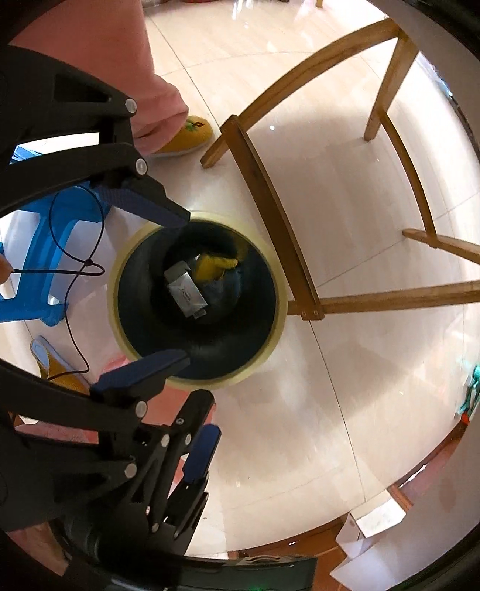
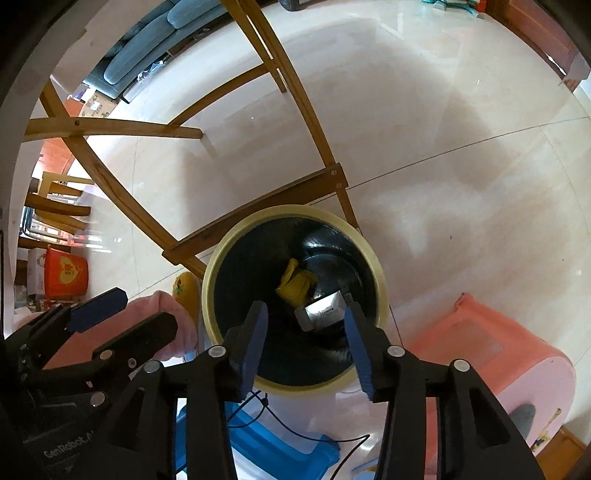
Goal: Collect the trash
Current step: 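Open both tools over the bin to drop the packet and box, then raise both open tools back up over the table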
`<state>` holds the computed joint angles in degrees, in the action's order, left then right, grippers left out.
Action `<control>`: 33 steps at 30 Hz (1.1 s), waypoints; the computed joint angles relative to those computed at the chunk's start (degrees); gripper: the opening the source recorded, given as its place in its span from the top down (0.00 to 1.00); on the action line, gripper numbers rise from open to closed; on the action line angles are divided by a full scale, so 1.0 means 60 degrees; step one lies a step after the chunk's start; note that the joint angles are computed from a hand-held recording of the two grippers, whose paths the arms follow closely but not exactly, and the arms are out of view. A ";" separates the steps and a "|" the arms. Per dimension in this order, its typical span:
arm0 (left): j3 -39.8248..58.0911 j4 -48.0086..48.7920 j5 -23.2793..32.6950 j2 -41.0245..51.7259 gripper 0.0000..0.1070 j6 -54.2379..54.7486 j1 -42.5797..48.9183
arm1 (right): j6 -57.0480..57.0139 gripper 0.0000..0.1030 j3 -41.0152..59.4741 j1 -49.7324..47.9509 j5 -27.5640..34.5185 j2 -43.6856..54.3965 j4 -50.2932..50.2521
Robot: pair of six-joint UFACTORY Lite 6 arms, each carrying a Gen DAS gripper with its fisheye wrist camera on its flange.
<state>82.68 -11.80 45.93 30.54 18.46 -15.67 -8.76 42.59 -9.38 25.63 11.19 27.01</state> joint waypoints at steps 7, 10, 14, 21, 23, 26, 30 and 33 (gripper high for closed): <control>-0.0496 0.0151 0.0130 -0.0527 0.38 -0.0429 0.0065 | 0.0435 0.56 -0.0159 0.0263 0.0159 -0.0439 -0.0470; -0.0854 0.0131 0.0315 -0.0924 0.38 -0.0504 0.0125 | 0.0589 0.56 -0.0285 0.0405 0.0270 -0.0762 -0.0690; -0.1494 0.0329 0.0650 -0.1569 0.38 -0.0655 0.0170 | 0.1289 0.56 -0.0444 0.0797 0.0597 -0.1394 -0.1496; -0.2382 0.0389 0.1153 -0.3226 0.38 -0.0058 0.0139 | 0.2757 0.56 -0.0486 0.1403 0.1992 -0.3047 -0.3026; -0.2323 0.0429 0.1453 -0.3645 0.38 0.0130 0.0107 | 0.3164 0.56 -0.0265 0.1605 0.2536 -0.3514 -0.3404; -0.1997 0.0323 0.2030 -0.4333 0.38 0.0549 0.0163 | 0.3651 0.56 0.0234 0.1888 0.3496 -0.4179 -0.3822; -0.1375 -0.0075 0.2742 -0.4989 0.38 0.1200 0.0453 | 0.4237 0.55 0.1376 0.2493 0.5002 -0.4731 -0.4322; -0.0583 -0.0761 0.3356 -0.5324 0.38 0.1863 0.0879 | 0.4701 0.54 0.2457 0.2905 0.6051 -0.4888 -0.4643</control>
<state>79.18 -16.37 66.07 -1.40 29.64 -10.39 19.44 57.33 8.05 61.94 -18.13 -0.85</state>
